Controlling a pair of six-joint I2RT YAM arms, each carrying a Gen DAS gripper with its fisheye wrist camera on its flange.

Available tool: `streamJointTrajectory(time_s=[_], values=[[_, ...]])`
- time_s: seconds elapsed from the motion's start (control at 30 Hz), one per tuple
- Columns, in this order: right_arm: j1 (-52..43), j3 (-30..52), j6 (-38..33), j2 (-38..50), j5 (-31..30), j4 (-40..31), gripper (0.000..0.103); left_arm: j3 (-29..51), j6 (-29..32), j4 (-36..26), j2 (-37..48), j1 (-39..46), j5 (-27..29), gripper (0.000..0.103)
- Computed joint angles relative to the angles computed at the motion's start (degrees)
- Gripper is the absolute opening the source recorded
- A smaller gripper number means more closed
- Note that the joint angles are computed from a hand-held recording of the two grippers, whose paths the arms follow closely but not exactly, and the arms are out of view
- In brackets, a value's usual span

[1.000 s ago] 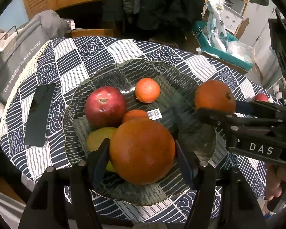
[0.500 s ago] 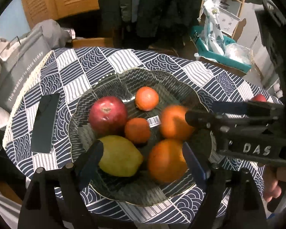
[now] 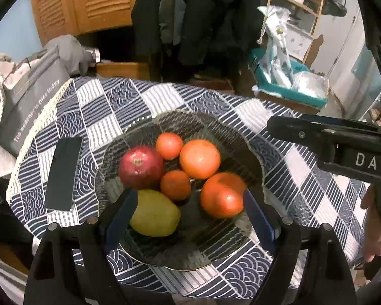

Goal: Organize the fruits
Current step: 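Withdraw both tools from the glass bowl, then move the left tool to the red apple while the right tool approaches the pear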

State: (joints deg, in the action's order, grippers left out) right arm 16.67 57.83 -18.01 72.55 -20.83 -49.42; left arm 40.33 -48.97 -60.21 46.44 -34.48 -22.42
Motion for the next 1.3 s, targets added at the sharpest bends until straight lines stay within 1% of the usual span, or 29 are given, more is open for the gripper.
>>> streamJointTrajectory(time_s=[0.27,0.43,0.6,0.8,0.93,1.3], values=[[-3.4,2.42,-0.71,-4.92,1.94,-2.44,0.067,5.83,-2.27,-2.53,1.02,-4.68,-4.24,0.086],[-7.83,5.06,-2.13,-6.85,0.99,-5.35,0.067,9.93,-4.49,-4.35,3.13,-9.87,-8.27,0.086],[-13.8,7.21,-5.16,-8.58,-1.36,-8.2,0.067,13.69,-6.21,-5.93,6.09,-14.64,-11.7,0.086],[-21.06,9.63,-9.63,-9.89,-3.57,-11.24,0.067,17.49,-7.66,-6.38,8.7,-18.42,-13.22,0.086],[-26.45,11.25,-13.29,-9.95,-6.5,-13.81,0.067,20.27,-8.83,-7.32,10.81,-21.27,-15.21,0.086],[-39.14,15.34,-23.29,-8.22,-12.55,-20.15,0.067,25.02,-9.2,-7.6,15.52,-24.98,-16.96,0.086]])
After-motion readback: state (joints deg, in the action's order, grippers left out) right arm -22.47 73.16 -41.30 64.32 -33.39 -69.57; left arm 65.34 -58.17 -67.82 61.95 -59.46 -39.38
